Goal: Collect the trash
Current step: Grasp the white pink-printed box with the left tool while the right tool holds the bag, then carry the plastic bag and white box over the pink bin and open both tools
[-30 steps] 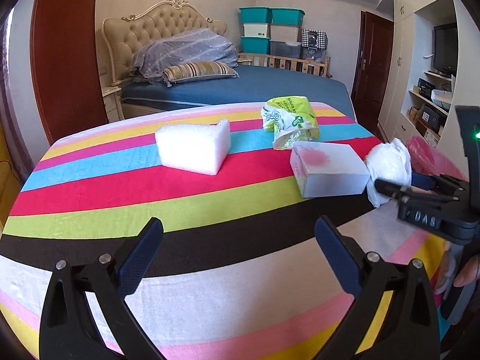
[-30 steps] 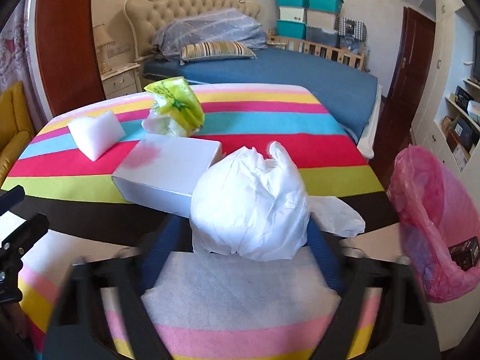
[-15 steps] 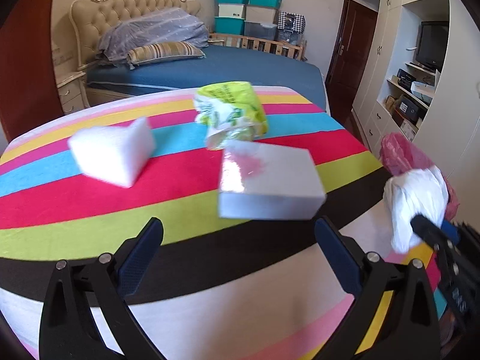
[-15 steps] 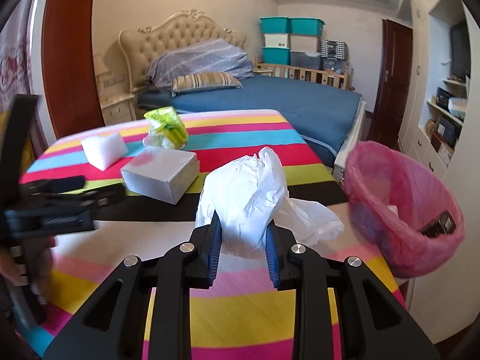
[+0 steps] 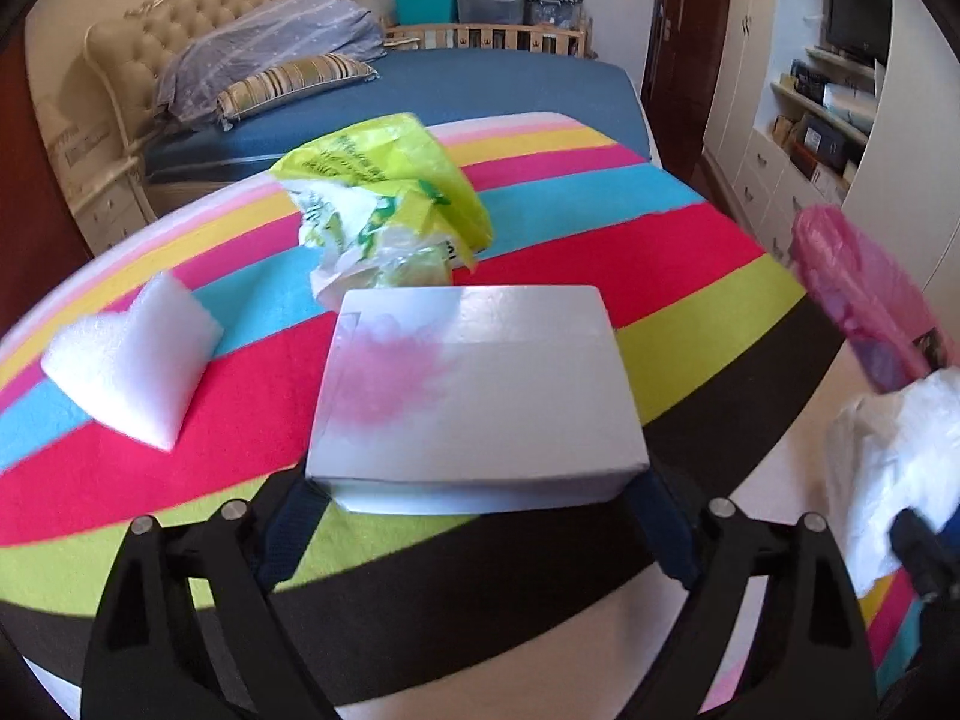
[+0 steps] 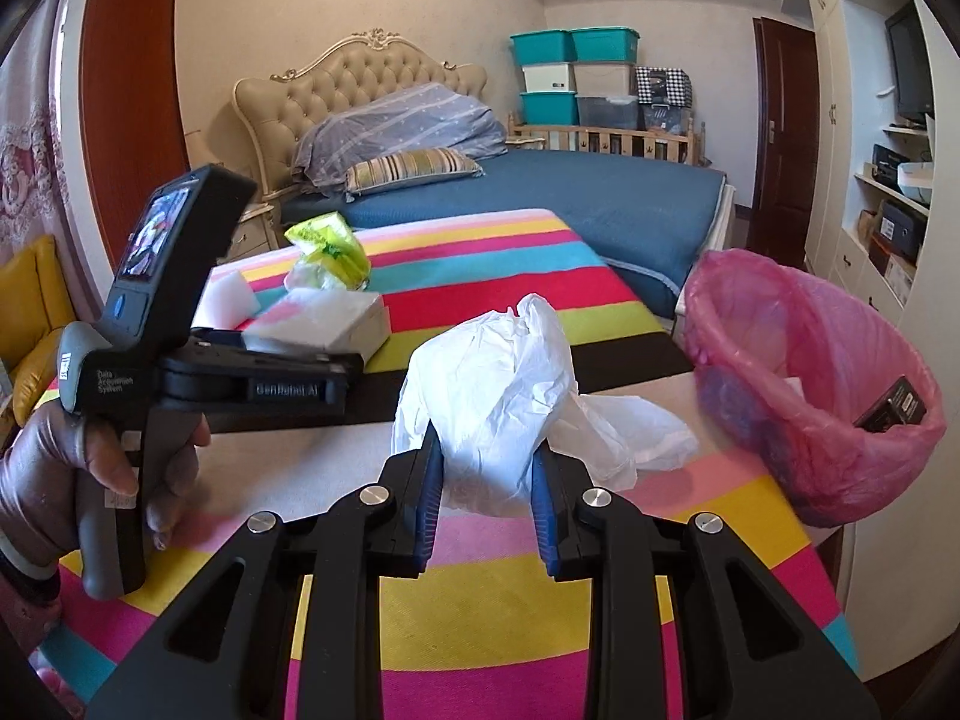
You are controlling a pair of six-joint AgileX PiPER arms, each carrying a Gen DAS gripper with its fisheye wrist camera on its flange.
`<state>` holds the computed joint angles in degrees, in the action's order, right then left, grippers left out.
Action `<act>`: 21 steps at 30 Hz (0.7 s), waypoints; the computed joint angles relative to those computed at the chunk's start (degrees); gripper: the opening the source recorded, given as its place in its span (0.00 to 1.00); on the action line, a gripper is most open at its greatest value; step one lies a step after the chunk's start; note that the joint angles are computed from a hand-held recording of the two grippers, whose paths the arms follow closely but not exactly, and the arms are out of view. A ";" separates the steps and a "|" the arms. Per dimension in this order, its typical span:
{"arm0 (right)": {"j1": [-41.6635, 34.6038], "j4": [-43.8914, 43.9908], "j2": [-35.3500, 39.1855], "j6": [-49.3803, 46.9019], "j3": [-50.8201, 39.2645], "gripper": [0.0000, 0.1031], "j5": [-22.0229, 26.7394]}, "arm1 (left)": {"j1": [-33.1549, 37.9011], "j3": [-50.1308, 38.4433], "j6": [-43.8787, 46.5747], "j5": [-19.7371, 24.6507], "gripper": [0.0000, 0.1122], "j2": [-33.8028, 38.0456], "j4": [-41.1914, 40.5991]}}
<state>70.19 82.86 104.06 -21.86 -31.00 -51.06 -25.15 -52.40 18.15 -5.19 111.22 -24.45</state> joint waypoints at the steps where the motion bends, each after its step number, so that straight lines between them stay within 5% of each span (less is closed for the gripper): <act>1: 0.38 0.62 0.30 -0.93 -0.50 0.26 -0.18 | -0.11 2.39 -5.73 -2.12 0.78 -1.99 3.92; 5: 2.53 3.64 0.81 -4.81 -2.08 0.26 -1.52 | 0.74 14.13 -22.10 -12.63 0.78 -8.67 21.32; 15: 9.98 11.19 1.99 -9.77 -4.48 0.26 -5.93 | -1.06 36.55 -20.25 -30.77 0.78 -22.44 18.24; 21: 13.69 14.97 2.22 -12.01 -5.24 0.26 -8.01 | -2.66 42.87 -20.70 -34.69 0.78 -27.35 17.42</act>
<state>83.88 97.83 106.28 -33.87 -36.24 -59.07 -27.80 -9.54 -2.55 -39.89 83.87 -7.03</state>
